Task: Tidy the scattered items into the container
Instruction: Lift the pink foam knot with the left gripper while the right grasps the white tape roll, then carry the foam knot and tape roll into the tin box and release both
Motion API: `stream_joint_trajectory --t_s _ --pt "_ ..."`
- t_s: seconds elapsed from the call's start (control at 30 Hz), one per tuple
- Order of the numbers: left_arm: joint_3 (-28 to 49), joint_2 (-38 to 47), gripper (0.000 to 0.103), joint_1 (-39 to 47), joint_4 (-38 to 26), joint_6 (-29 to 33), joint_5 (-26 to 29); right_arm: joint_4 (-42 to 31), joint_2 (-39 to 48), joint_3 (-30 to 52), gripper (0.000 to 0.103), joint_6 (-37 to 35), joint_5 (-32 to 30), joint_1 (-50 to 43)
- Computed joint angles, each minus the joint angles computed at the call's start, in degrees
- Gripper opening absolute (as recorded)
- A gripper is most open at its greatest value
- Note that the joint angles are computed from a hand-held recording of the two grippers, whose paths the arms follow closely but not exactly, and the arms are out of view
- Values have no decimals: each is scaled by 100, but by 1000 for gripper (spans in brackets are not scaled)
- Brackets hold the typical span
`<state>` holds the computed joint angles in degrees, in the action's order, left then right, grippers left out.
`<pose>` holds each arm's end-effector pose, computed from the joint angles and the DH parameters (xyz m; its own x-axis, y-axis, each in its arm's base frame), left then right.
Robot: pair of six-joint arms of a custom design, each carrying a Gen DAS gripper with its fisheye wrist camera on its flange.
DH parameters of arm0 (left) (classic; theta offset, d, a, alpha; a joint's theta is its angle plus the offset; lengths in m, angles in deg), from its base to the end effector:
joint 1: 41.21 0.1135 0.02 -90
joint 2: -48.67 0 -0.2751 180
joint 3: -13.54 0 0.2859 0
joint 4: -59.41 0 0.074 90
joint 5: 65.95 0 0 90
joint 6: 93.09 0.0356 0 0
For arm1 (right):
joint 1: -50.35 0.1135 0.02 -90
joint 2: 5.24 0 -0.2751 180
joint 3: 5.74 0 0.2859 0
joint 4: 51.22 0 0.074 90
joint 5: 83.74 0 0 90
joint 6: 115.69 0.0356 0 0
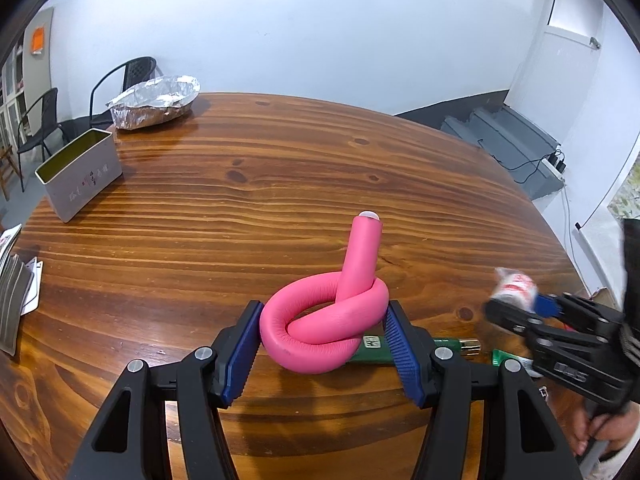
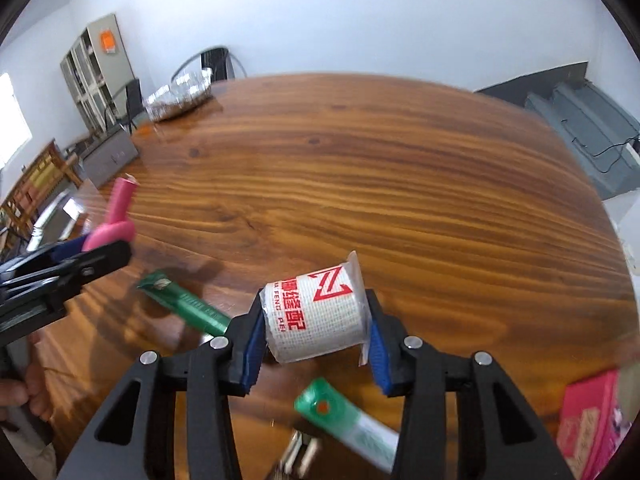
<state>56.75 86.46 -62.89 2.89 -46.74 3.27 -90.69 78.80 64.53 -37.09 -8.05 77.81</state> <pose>0.1483 -0.0454 0.2256 -0.6188 -0.4485 -0.6450 -0.3991 0.8866 -0.2337 0.2924 0.1618 0.2321 -0.5826 -0.5186 -0.6258 -0.7072 0.7030 0.0758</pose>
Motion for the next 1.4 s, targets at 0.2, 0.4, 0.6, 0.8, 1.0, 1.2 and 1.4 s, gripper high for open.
stream_joint_trajectory --t_s 0.2,0.4,0.6,0.8,1.0,1.2,1.4 --pt "197 151 62 -550 -51 -198 -329 -377 -1252 -451 48 -166 -433 -873" --pt "470 445 62 -1336 -126 -534 -778 -1000 -2041 -575 48 -763 -1079 -2705" --pt "871 1037 62 -2420 -213 -1116 -1336 -1344 -1748 -237 48 -1243 -1580 -4405" --pt "1203 1514 62 -3511 -422 -1879 -1832 -2114 -1270 50 48 -2153 -2028 -5034" --pt "1351 1818 62 -3983 -300 -2285 -1945 -2367 -1404 -202 47 -3175 -2099 -5494" --pt "1659 2347 62 -4200 -155 -2283 -1967 -1197 -1389 -474 47 -2874 -1162 -5558" --pt "2007 2881 62 -4186 36 -2079 -1878 -1793 -1126 -53 48 -3093 -2097 -5900"
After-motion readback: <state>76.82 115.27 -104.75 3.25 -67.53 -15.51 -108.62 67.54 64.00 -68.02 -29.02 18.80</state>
